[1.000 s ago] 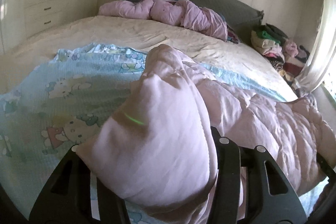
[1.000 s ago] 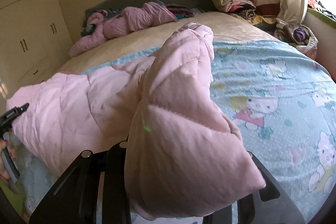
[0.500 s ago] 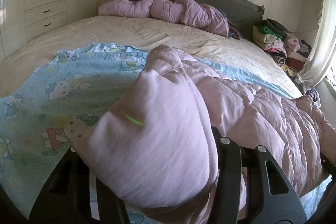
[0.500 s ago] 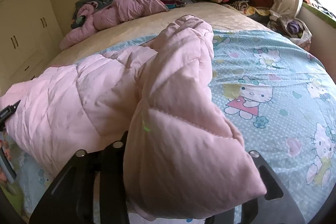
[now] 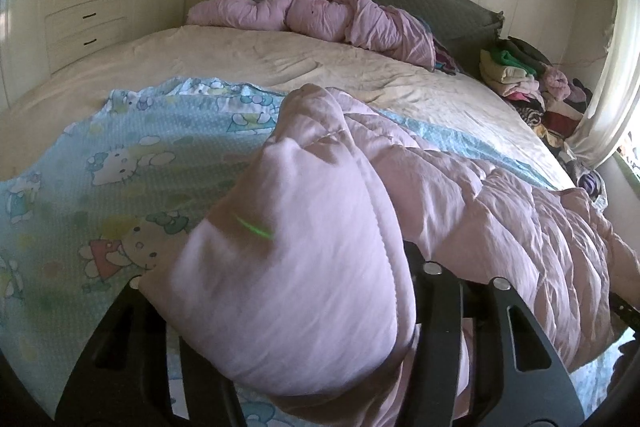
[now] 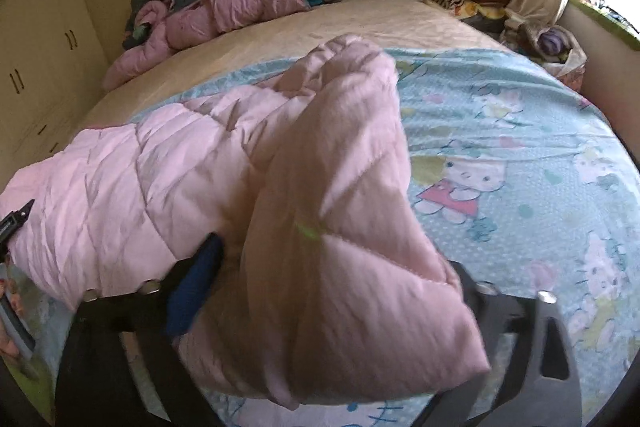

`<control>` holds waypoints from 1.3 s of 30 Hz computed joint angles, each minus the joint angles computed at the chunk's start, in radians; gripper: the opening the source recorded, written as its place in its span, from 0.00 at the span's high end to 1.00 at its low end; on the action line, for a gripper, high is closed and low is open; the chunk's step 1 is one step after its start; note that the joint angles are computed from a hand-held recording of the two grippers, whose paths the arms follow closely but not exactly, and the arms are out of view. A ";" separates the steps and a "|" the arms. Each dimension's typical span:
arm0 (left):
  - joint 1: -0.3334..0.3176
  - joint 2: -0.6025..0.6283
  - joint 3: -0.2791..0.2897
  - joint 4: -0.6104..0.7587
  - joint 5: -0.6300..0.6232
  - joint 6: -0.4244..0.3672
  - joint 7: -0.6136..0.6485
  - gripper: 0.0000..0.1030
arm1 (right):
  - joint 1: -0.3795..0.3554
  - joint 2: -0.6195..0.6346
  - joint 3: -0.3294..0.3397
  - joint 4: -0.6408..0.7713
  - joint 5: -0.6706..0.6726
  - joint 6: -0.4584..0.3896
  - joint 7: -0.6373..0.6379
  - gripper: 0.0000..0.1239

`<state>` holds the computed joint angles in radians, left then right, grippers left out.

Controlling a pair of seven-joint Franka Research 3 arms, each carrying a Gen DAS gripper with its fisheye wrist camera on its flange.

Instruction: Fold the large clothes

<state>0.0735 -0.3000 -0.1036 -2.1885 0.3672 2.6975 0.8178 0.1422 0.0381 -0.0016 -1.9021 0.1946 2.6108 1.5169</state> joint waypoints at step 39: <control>-0.080 -0.443 -0.080 -0.162 0.062 -0.157 -0.072 0.09 | 0.109 -0.401 0.004 -0.238 0.291 0.074 -0.339 0.20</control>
<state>-0.0065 -0.7430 -0.1833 -2.3505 0.4291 2.5405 0.7453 0.2511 -0.3632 0.0028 -2.1396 0.4856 2.6850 1.1783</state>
